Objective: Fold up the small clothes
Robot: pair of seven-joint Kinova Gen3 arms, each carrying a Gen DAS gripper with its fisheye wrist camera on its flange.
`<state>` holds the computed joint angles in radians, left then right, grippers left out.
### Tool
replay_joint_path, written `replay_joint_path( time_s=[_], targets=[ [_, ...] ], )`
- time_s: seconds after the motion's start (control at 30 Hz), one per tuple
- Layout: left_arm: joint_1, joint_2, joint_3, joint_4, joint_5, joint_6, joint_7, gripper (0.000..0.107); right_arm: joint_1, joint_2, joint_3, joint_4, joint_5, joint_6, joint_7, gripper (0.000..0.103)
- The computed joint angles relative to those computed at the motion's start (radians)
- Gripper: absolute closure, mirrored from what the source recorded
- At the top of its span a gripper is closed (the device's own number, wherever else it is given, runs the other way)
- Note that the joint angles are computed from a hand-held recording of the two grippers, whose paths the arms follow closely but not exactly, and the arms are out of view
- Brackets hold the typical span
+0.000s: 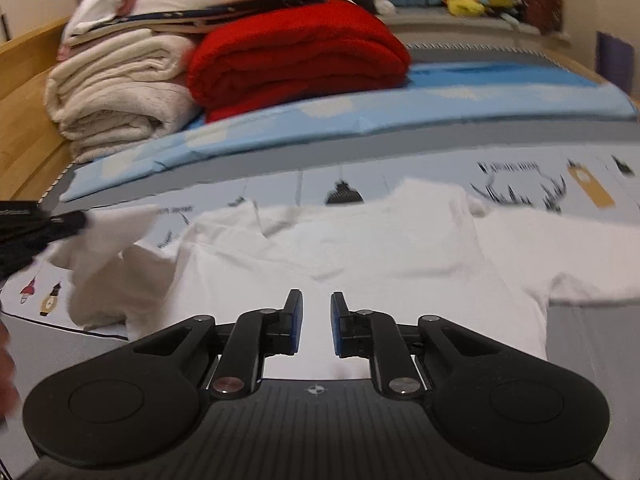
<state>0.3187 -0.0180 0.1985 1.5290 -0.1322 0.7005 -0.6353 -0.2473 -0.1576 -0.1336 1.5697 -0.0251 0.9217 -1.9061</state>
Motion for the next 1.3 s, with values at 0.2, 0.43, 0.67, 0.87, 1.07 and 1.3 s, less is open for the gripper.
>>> replay_joint_path(
  time_s=[0.2, 0.43, 0.67, 0.87, 1.07, 1.3],
  targets=[
    [0.019, -0.003, 0.027, -0.031, -0.142, 0.111, 0.128, 0.090, 0.030, 0.011, 0.030, 0.019, -0.082, 0.029, -0.008, 0.087],
    [0.026, 0.070, -0.019, -0.139, -0.270, 0.369, 0.242, 0.090, 0.040, 0.075, 0.017, 0.004, -0.155, 0.003, 0.077, 0.087],
    [-0.070, 0.074, -0.091, -0.156, -0.143, 0.372, 0.098, 0.090, 0.004, 0.169, -0.056, -0.034, -0.204, -0.023, 0.243, 0.060],
    [-0.106, 0.074, -0.099, -0.178, -0.084, 0.390, 0.035, 0.090, -0.211, 0.213, -0.014, -0.028, 0.028, -0.035, 0.292, 0.059],
    [-0.113, 0.080, -0.102, -0.185, -0.081, 0.393, 0.028, 0.090, -0.345, 0.235, 0.006, 0.013, 0.254, -0.060, 0.297, 0.090],
    [-0.104, 0.090, -0.101, -0.193, -0.106, 0.399, 0.050, 0.090, -0.235, 0.115, 0.077, 0.052, 0.063, -0.228, 0.262, 0.098]
  ],
)
